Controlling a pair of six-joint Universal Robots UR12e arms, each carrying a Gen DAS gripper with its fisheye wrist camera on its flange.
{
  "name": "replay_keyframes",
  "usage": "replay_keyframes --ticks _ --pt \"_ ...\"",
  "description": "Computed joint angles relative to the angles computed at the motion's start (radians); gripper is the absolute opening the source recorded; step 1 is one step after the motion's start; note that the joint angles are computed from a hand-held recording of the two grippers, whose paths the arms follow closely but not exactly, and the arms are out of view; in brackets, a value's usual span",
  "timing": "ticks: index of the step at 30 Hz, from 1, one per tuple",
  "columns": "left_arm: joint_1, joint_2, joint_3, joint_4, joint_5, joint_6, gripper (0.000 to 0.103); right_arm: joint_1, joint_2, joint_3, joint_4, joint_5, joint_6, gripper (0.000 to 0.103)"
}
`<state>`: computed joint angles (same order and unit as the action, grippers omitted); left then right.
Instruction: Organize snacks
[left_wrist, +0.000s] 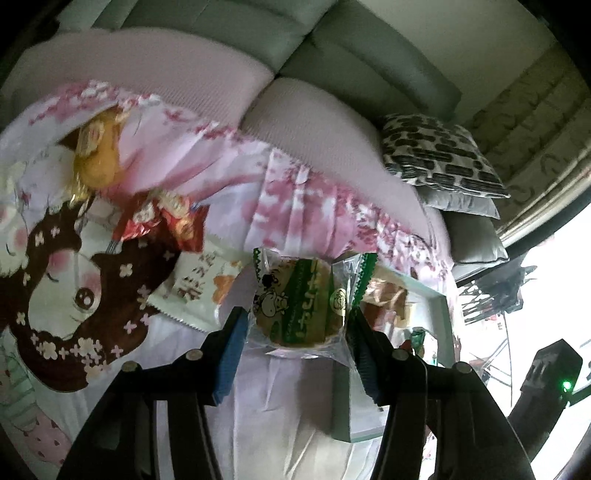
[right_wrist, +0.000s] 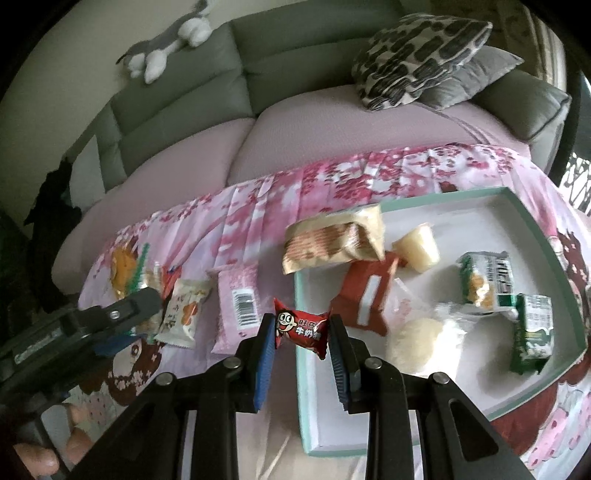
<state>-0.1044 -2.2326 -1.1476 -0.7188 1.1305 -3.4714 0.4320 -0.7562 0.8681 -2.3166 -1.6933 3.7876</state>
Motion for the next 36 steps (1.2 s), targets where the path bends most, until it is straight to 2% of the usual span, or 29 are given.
replay_keyframes --ticks 8,17,21,25,31,36 --pt "-0.034 0.005 0.005 0.031 -0.006 0.086 0.057 -0.020 -0.055 0.090 -0.035 -0.050 0.078 0.031" --pt "-0.079 -0.005 0.028 -0.031 -0.003 0.214 0.057 -0.046 -0.126 0.208 -0.074 -0.106 0.189 0.031" --pt "-0.101 -0.016 0.042 -0.052 0.034 0.268 0.057 -0.055 -0.150 0.247 -0.081 -0.122 0.225 0.031" --pt "-0.123 -0.036 0.067 -0.097 0.097 0.316 0.057 -0.064 -0.155 0.260 -0.053 -0.113 0.255 0.031" --pt "-0.141 -0.066 0.106 -0.180 0.128 0.362 0.057 -0.074 -0.147 0.259 -0.004 -0.067 0.267 0.031" --pt "-0.150 -0.071 0.113 -0.196 0.136 0.385 0.057 -0.079 -0.148 0.266 0.005 -0.054 0.276 0.031"
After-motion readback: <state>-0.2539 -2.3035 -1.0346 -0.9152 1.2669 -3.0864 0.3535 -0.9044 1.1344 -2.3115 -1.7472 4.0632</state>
